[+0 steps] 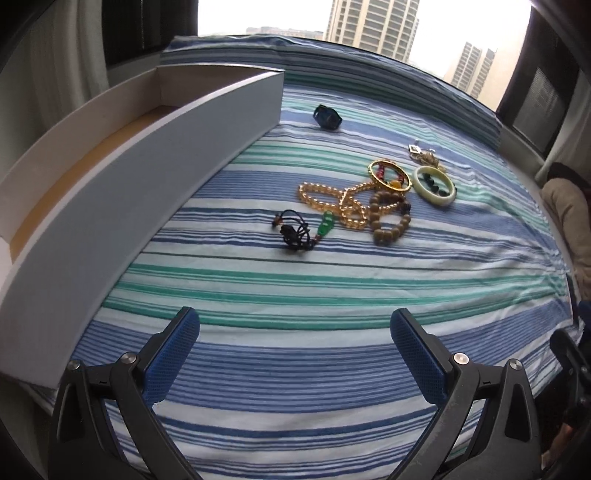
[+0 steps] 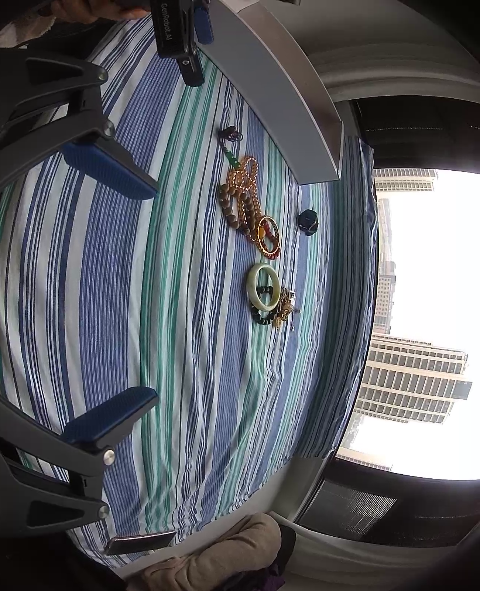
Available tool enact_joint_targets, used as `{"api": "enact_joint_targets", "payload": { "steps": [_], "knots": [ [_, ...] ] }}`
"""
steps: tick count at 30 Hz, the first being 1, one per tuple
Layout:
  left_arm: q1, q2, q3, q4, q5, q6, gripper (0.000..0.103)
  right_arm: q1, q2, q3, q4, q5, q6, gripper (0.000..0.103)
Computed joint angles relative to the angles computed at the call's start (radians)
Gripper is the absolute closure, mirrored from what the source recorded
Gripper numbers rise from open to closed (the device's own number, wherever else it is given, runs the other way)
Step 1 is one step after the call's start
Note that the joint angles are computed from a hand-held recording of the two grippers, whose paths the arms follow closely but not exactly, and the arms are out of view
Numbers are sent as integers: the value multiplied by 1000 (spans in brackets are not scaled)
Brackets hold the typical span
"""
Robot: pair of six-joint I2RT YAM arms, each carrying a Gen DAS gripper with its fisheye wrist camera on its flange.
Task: Organize jewelry
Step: 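Grasp the black cord pendant with green jade charm with the left tool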
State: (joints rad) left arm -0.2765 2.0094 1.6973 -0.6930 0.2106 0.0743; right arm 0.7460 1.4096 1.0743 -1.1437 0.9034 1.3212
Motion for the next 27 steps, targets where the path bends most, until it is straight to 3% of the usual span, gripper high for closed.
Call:
{"api": "enact_joint_targets", "payload": {
  "steps": [3, 6, 9, 11, 12, 13, 14, 17, 20, 25, 26, 27],
  "knots": [
    [-14, 139, 162, -43, -1, 4, 1, -4, -2, -1, 4, -4, -5, 0],
    [-49, 262, 298, -53, -68, 29, 2, -11, -7, -10, 13, -13, -12, 0],
    [-72, 377, 442, -106, -111, 51, 20, -16, -12, -19, 18, -21, -15, 0],
    [-82, 380, 424, -53, -137, 61, 32, -23, -17, -27, 21, -26, -21, 0],
    [-81, 377, 414, -34, -124, 71, 41, -29, -22, -33, 23, -29, -22, 0],
    [-77, 369, 404, -25, -99, 74, 70, -37, -27, -41, 30, -33, -29, 0],
    [-76, 364, 401, -27, -97, 77, 92, -50, -36, -50, 43, -39, -43, 0],
    [-65, 320, 339, -16, -69, 86, 93, -93, -89, -95, 125, -68, -130, 0],
    [-38, 224, 205, 18, -41, 95, 93, -163, -185, -168, 302, -121, -307, 0],
    [34, 95, 41, 28, 6, 79, 93, -391, -117, -166, 584, -375, -677, 1],
    [48, 74, 12, 35, 11, 76, 93, -433, -74, -145, 628, -432, -726, 4],
    [60, 53, -16, 42, 12, 72, 93, -475, -20, -112, 663, -486, -768, 19]
  ]
}}
